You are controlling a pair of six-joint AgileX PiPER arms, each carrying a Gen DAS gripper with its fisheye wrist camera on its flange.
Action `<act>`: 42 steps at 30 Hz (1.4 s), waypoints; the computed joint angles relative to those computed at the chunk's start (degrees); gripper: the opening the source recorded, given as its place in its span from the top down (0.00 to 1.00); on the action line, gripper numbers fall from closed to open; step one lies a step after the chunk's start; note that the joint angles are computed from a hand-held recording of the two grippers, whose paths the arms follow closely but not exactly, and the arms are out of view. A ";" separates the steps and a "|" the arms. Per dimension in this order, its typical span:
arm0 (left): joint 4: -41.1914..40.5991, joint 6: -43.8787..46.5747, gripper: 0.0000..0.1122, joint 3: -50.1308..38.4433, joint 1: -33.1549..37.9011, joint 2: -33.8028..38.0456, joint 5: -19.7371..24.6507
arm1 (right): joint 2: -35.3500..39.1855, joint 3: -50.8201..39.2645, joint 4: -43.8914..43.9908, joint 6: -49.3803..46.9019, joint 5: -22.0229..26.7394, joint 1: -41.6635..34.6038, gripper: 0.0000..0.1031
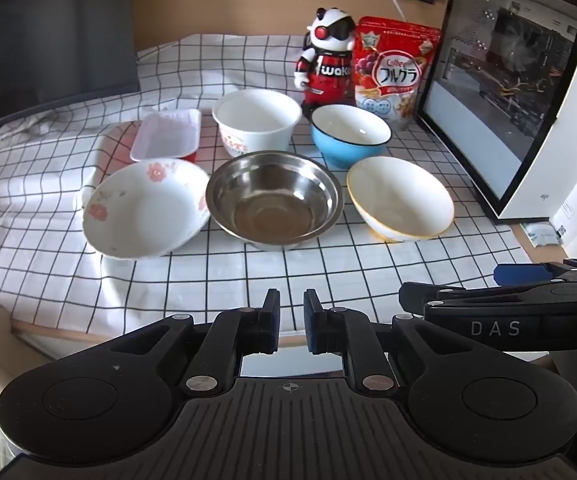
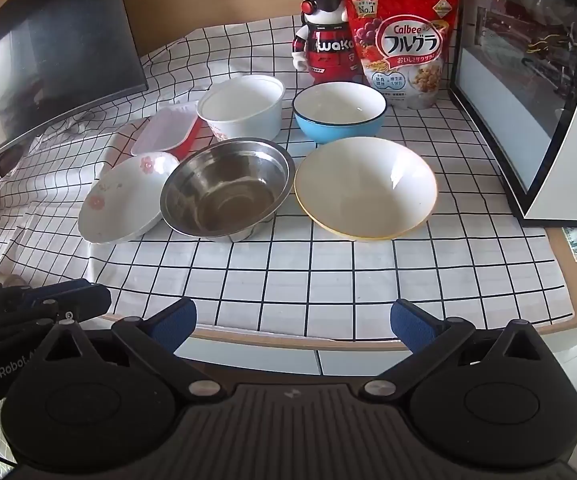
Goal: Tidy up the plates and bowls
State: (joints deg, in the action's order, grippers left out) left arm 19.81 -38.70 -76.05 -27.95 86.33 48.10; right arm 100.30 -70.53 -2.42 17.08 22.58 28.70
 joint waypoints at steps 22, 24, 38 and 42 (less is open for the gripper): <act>0.78 -1.39 0.86 0.38 -0.23 0.12 1.07 | 0.51 -1.02 2.70 -2.54 0.60 -0.49 0.00; 0.02 -0.72 0.86 0.11 0.12 0.32 1.14 | 0.34 -0.02 2.46 -2.35 -0.16 -0.37 0.00; -1.05 0.20 0.86 -0.64 0.29 0.61 1.66 | -0.07 0.46 3.08 -2.40 0.30 -0.51 0.00; -0.99 0.17 0.86 -0.53 0.28 0.56 1.57 | -0.22 0.33 3.94 -3.35 0.75 -0.73 0.00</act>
State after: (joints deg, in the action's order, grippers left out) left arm 18.83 -38.53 -76.58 -27.67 86.89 49.68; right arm 100.08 -70.21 1.52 13.72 23.33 27.98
